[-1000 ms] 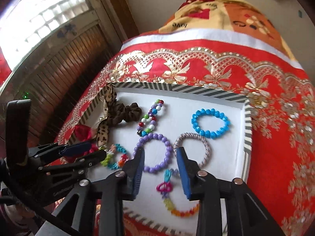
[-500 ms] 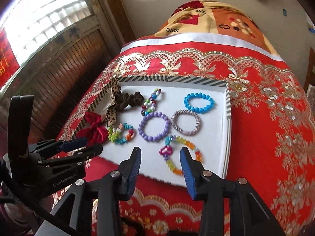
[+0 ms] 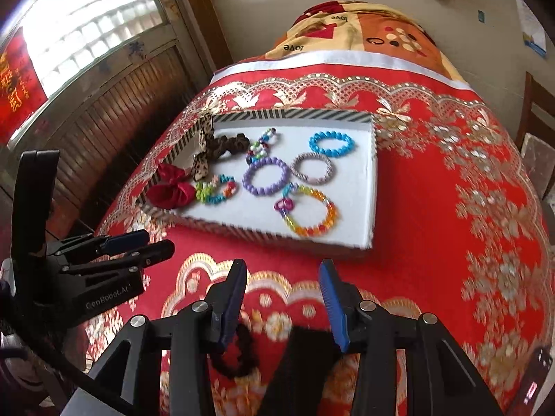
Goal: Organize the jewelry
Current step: 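Grasp black scrunchie with left tool while right tool grasps black hair clip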
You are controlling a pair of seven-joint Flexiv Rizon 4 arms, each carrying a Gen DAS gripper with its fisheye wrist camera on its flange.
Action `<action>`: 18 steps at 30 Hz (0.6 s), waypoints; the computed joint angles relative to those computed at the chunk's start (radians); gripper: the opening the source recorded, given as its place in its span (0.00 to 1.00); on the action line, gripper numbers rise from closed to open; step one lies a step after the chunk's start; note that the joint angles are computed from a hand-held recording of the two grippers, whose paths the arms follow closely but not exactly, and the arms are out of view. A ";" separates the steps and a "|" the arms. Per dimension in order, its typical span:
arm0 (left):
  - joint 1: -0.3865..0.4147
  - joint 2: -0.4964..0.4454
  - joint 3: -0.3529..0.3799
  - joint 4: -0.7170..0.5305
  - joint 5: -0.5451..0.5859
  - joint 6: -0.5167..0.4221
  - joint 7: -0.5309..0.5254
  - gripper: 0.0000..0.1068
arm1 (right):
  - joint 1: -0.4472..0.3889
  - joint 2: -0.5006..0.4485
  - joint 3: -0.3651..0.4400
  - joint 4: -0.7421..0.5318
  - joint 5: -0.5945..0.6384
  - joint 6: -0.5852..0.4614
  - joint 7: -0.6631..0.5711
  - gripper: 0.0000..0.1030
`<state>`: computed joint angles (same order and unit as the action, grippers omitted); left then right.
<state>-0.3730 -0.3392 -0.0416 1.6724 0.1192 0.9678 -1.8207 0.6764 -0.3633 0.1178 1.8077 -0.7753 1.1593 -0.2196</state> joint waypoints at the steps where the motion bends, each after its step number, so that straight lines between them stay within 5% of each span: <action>1: 0.000 0.007 -0.002 0.012 -0.004 0.004 -0.001 0.37 | 0.004 0.014 0.000 0.022 -0.006 0.000 0.016 0.40; 13: 0.023 0.043 -0.069 0.141 -0.176 0.018 0.116 0.37 | -0.001 0.050 0.055 0.159 0.037 0.027 0.093 0.45; 18: 0.019 0.021 -0.078 0.141 -0.211 0.013 0.160 0.42 | 0.009 0.038 0.043 0.165 0.027 0.047 0.117 0.60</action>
<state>-0.3542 -0.3180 -0.1197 1.8135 -0.0916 0.9804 -1.6609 0.6854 -0.3253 0.1608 1.9723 -0.7484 1.2067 -0.1025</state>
